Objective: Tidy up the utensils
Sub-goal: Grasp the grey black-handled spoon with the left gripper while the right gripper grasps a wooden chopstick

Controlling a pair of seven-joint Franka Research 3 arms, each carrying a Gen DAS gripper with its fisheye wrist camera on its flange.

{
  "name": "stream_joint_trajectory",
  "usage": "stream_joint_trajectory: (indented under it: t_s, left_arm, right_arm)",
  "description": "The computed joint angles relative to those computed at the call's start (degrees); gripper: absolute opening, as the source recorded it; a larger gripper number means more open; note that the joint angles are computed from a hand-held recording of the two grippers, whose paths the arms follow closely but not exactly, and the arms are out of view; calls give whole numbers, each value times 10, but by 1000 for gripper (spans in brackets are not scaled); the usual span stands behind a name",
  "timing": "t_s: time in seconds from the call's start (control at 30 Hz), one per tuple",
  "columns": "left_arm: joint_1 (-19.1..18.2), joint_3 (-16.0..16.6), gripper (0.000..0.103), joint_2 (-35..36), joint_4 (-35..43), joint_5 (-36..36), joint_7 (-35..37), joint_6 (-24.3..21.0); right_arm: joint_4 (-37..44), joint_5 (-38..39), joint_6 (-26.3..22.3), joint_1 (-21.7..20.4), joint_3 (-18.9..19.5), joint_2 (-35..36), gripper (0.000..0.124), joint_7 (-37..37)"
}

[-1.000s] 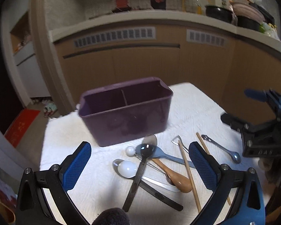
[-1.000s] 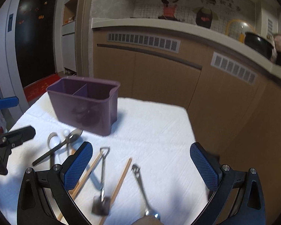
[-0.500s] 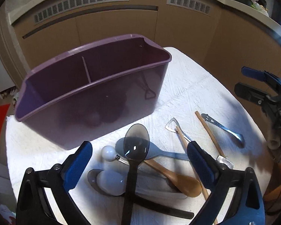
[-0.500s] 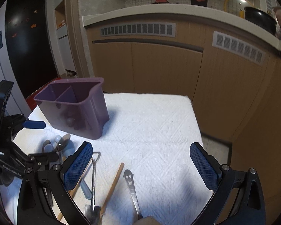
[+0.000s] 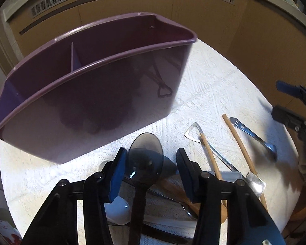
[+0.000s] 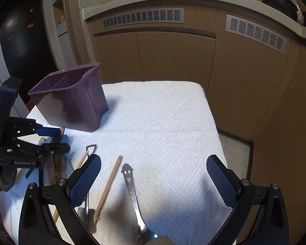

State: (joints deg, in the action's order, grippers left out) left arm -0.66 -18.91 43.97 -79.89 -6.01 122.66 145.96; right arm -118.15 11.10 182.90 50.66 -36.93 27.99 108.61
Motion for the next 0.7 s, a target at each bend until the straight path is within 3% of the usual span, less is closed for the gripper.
stream_joint_trajectory:
  t_s: [0.1, 0.17, 0.2, 0.3, 0.4, 0.47, 0.53, 0.63, 0.7]
  left_arm:
    - [3, -3, 48, 10, 13, -6, -2, -4]
    - [13, -10, 36, 5, 4, -15, 6, 7]
    - [20, -16, 31, -6, -16, -21, 14, 30]
    - [49, -37, 30, -45, -84, -48, 27, 93]
    - [108, -92, 30, -99, -174, -105, 59, 167]
    - [162, -141, 30, -136, -235, -156, 87, 214]
    - [200, -173, 30, -158, -274, -192, 97, 252]
    - [295, -258, 30, -188, -331, -261, 129, 287]
    - [351, -313, 30, -189, -357, -289, 157, 322]
  right_arm:
    - [-4, -5, -5, 2, 3, -5, 102, -3]
    - [-6, -12, -9, 8, 2, -9, 102, -3]
    - [-6, -17, -12, 10, 3, -12, 102, -4]
    - [-5, -37, -21, -3, 27, -28, 97, -8]
    - [-3, -60, -26, -21, 59, -40, 87, -10]
    - [8, -75, -41, -49, 98, -43, 75, -20]
    - [28, -83, -65, -82, 142, -38, 54, -30]
    - [63, -91, -88, -115, 189, -18, 46, -31]
    - [90, -106, -107, -117, 196, 1, 42, -17]
